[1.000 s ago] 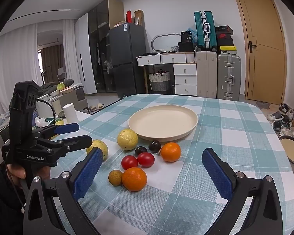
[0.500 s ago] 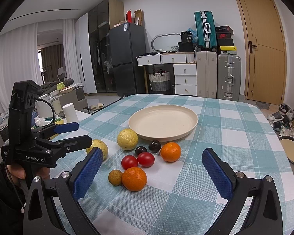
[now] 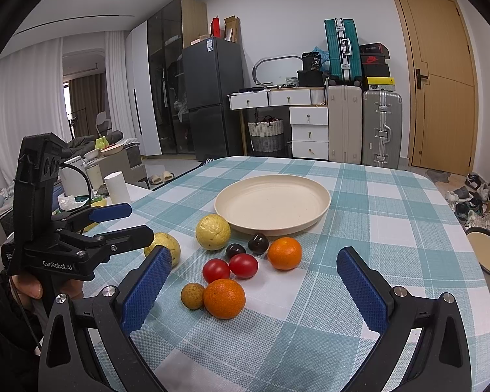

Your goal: Organize fruits

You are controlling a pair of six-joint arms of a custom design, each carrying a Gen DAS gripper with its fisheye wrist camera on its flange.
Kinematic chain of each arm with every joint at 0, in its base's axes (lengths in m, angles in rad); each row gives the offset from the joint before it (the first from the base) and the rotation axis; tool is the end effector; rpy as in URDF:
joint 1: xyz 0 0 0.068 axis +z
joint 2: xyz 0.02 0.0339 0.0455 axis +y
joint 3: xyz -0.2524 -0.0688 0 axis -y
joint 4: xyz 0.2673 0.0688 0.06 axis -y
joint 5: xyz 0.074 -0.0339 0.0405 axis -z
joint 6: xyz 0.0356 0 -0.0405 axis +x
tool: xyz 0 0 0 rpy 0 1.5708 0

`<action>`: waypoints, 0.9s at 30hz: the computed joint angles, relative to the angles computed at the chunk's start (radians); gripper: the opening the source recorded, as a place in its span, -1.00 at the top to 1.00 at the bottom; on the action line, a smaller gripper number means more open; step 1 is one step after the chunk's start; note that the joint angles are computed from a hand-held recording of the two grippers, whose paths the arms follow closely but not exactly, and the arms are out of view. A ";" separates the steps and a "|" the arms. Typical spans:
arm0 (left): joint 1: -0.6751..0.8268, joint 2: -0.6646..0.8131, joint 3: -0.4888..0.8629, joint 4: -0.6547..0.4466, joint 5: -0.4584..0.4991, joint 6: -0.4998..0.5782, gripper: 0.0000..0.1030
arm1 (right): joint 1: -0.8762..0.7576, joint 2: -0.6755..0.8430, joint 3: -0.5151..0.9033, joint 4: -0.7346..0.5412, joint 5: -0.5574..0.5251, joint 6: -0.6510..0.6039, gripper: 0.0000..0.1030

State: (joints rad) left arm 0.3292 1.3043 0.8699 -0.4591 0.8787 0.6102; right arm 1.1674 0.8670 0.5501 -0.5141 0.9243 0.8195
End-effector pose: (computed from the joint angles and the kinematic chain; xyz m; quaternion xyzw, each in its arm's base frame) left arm 0.2756 0.0652 0.2236 0.2595 0.8254 -0.2217 0.4497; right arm 0.1022 0.1670 0.2091 0.0143 0.8499 0.0442 0.5250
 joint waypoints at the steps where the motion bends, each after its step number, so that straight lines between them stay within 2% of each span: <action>1: 0.003 0.002 0.003 -0.005 0.004 0.004 -0.98 | 0.000 0.000 0.000 0.000 0.001 0.000 -1.00; 11: 0.008 -0.015 0.002 -0.020 0.007 0.012 -0.98 | 0.045 0.045 0.033 -0.044 0.032 0.048 -1.00; 16: 0.010 -0.013 0.004 -0.021 0.011 0.016 -0.98 | 0.006 0.033 0.018 0.000 0.002 -0.002 -1.00; 27: 0.020 -0.014 0.012 -0.036 0.021 0.039 -0.98 | -0.007 0.034 0.016 0.001 -0.015 -0.017 -1.00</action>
